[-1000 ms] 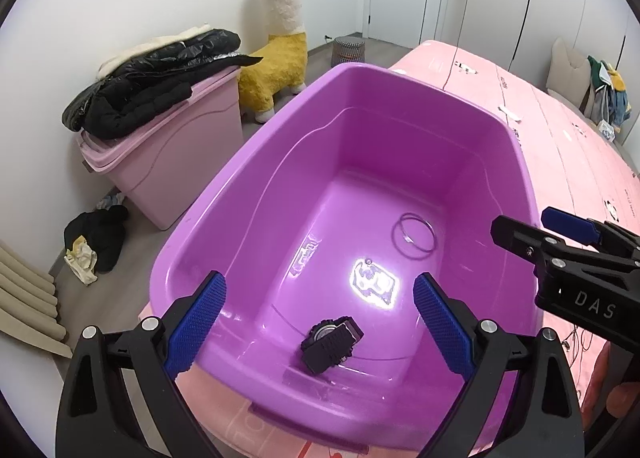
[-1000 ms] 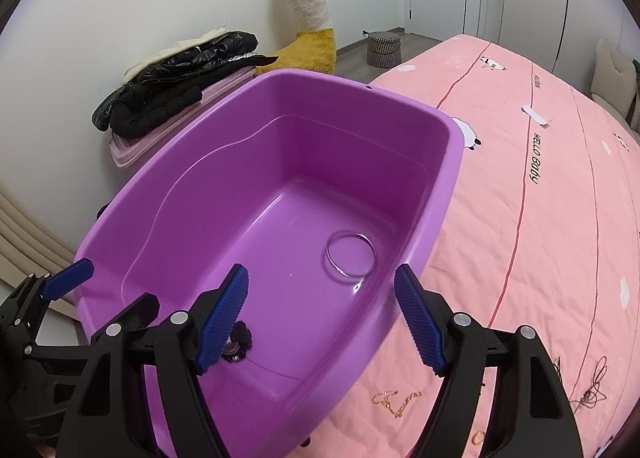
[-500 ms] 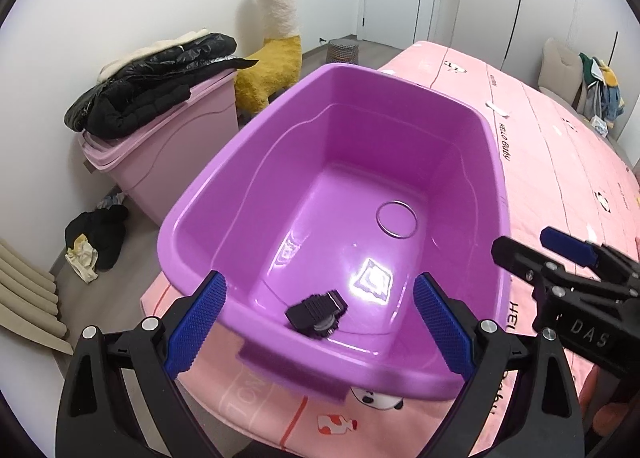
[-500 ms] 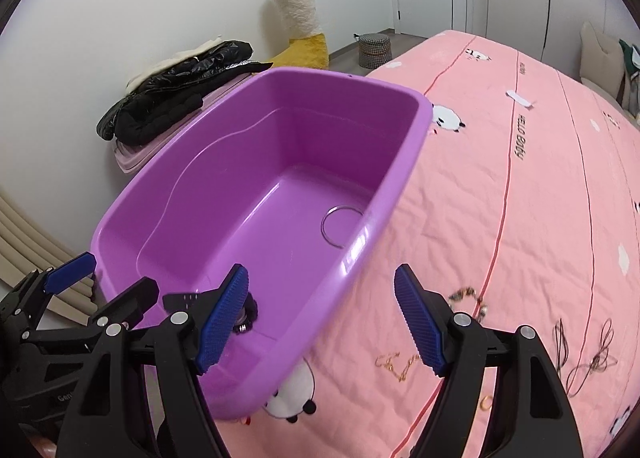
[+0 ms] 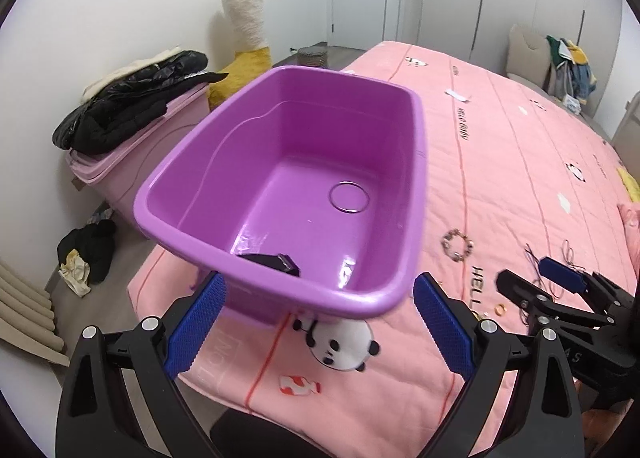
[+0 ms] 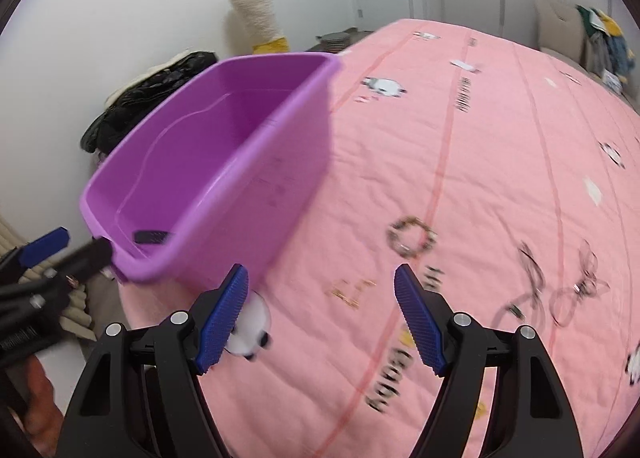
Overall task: Organize jewelry
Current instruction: 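Move both tools away from the purple tub back over the quilt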
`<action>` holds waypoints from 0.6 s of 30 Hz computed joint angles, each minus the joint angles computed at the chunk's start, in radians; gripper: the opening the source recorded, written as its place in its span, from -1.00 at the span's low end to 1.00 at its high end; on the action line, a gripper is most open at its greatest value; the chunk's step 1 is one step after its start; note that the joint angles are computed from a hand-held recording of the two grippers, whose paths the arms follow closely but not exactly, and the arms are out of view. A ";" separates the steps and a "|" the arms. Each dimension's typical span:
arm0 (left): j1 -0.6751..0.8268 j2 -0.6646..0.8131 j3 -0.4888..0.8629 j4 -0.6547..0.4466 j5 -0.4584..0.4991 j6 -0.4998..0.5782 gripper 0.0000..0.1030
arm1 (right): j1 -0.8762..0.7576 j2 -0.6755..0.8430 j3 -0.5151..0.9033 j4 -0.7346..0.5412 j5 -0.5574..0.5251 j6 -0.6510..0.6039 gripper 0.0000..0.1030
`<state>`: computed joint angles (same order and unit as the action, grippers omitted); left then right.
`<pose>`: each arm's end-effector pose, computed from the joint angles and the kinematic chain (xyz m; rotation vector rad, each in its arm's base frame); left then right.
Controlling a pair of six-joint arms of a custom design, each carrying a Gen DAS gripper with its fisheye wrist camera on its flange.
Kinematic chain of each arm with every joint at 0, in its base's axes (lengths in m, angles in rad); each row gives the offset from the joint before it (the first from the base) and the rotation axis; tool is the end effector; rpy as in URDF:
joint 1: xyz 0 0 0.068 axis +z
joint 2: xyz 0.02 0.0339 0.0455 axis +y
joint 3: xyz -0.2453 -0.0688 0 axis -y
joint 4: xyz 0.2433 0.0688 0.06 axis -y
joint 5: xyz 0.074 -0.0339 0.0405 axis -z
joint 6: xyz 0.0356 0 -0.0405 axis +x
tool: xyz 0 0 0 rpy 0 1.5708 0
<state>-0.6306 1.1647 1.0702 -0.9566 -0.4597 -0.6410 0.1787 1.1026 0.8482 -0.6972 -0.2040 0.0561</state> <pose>0.1899 -0.1191 0.2837 -0.1657 2.4579 0.0747 0.2182 0.0467 0.2406 -0.2375 2.5184 0.3517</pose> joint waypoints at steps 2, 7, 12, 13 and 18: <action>-0.051 0.000 -0.001 -0.010 -0.018 -0.037 0.80 | -0.079 -0.052 -0.034 -0.030 -0.019 -0.044 0.40; -0.180 0.049 0.002 0.005 -0.016 -0.103 0.80 | -0.376 -0.221 -0.121 -0.163 -0.107 -0.249 0.40; -0.306 0.160 0.017 0.062 -0.006 -0.171 0.80 | -0.805 -0.266 -0.150 -0.304 -0.262 -0.566 0.40; -0.325 0.179 0.017 0.076 -0.004 -0.185 0.80 | -0.900 -0.257 -0.150 -0.326 -0.287 -0.644 0.40; -0.446 0.341 0.059 0.167 -0.009 -0.278 0.80 | -1.217 -0.136 -0.153 -0.314 -0.331 -0.922 0.40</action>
<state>-1.0771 1.5056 1.1287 -0.7900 -0.4687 -0.9185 -1.0380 0.9666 0.6952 -1.0109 -0.5354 -0.8663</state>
